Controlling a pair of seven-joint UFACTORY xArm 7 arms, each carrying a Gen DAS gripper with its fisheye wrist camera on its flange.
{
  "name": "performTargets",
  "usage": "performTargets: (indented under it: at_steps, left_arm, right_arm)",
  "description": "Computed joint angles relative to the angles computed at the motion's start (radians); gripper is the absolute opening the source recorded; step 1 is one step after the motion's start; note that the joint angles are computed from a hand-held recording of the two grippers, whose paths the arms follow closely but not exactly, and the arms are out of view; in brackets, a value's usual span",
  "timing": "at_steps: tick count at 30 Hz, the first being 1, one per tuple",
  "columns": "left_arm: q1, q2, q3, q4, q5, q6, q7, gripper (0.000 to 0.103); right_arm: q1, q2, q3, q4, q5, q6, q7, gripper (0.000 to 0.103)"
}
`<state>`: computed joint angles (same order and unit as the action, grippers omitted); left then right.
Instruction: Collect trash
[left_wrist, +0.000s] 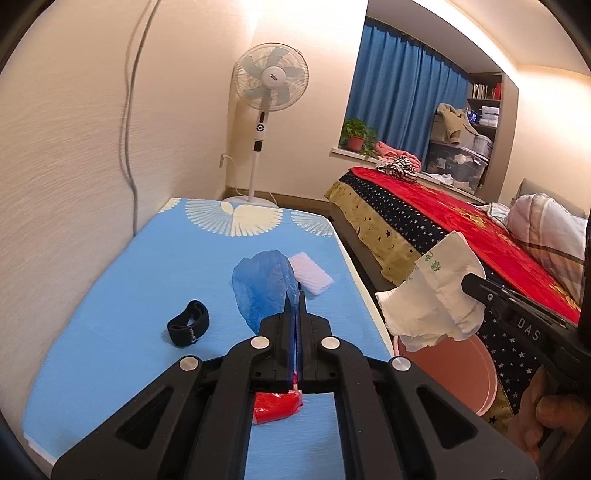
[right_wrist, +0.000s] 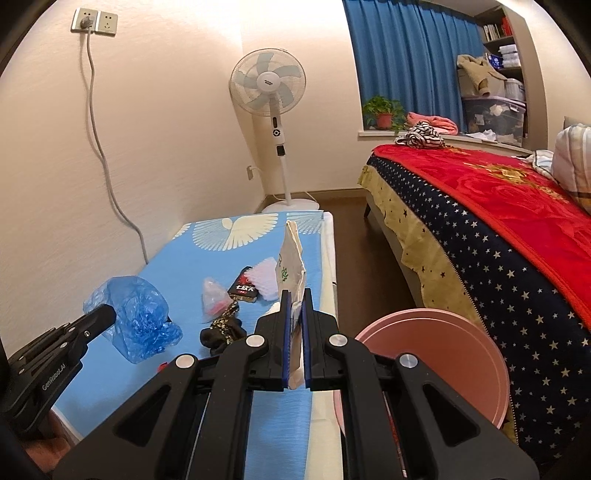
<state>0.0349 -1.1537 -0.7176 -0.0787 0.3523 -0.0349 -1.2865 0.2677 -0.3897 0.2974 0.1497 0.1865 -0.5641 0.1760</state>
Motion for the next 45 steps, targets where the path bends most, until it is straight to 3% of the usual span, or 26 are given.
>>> performTargets:
  at_steps: [19,33,45]
  left_arm:
    - [0.087,0.08,-0.073,0.032,-0.042,-0.11,0.031,0.0]
    - [0.185,0.171,-0.19,0.085,-0.122,-0.22,0.076,0.0]
    - [0.282,0.314,-0.292,0.143,-0.22,-0.367,0.188,0.0]
  right_arm:
    - [-0.043,-0.01,0.059,0.009,0.084,0.02,-0.04,0.005]
    - [-0.091,-0.021,0.069,0.009,0.123,0.035,-0.062,0.005]
    - [-0.154,-0.026,0.058,0.007,0.14,0.063,-0.063,0.005]
